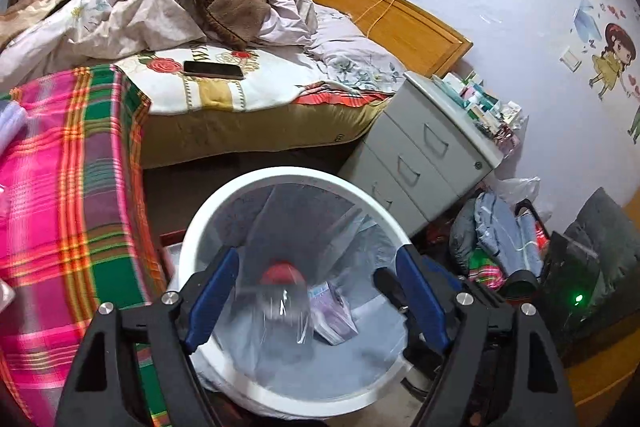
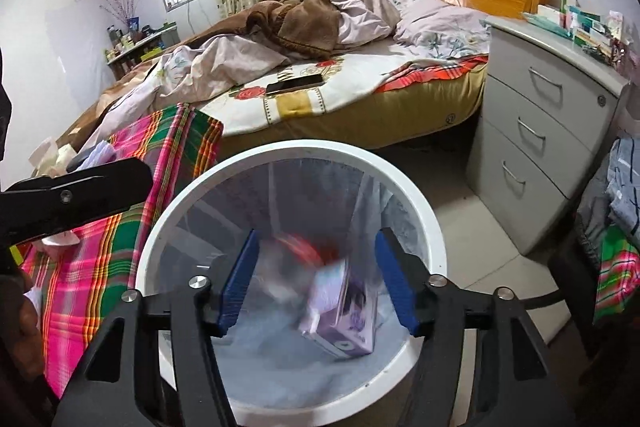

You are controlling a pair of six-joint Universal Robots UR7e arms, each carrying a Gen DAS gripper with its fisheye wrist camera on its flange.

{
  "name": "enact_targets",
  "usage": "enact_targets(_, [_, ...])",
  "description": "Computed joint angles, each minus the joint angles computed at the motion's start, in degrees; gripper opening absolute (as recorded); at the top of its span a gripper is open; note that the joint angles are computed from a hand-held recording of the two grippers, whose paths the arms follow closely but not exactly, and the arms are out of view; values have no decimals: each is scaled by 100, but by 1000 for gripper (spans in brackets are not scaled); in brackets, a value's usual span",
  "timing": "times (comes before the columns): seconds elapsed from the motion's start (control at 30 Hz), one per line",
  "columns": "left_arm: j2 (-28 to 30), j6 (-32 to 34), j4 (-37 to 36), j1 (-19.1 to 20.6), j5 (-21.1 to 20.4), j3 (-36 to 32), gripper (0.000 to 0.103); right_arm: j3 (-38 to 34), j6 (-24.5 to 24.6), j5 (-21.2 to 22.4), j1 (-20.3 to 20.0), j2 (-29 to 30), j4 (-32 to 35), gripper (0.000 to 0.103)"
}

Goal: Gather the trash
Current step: 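Carry the bottle and juice box over the white bin and open both tools, then move both open tools back over the trash on the bed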

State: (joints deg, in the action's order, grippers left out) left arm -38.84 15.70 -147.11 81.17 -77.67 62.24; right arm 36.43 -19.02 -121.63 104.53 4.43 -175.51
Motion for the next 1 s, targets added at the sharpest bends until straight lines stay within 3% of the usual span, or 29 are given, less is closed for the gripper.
enact_targets(0.47, [-692,207,-609,1,511,852,82,458,194,84,188,-127,-574,62])
enact_targets(0.67, [-1046,147,-866,116,566,1227,82,333,87,106,335,5,-695,62])
enact_targets(1.0, [-1673,322,-1767,298,834,1952,82,-79,-33,502,522,312,-409,62])
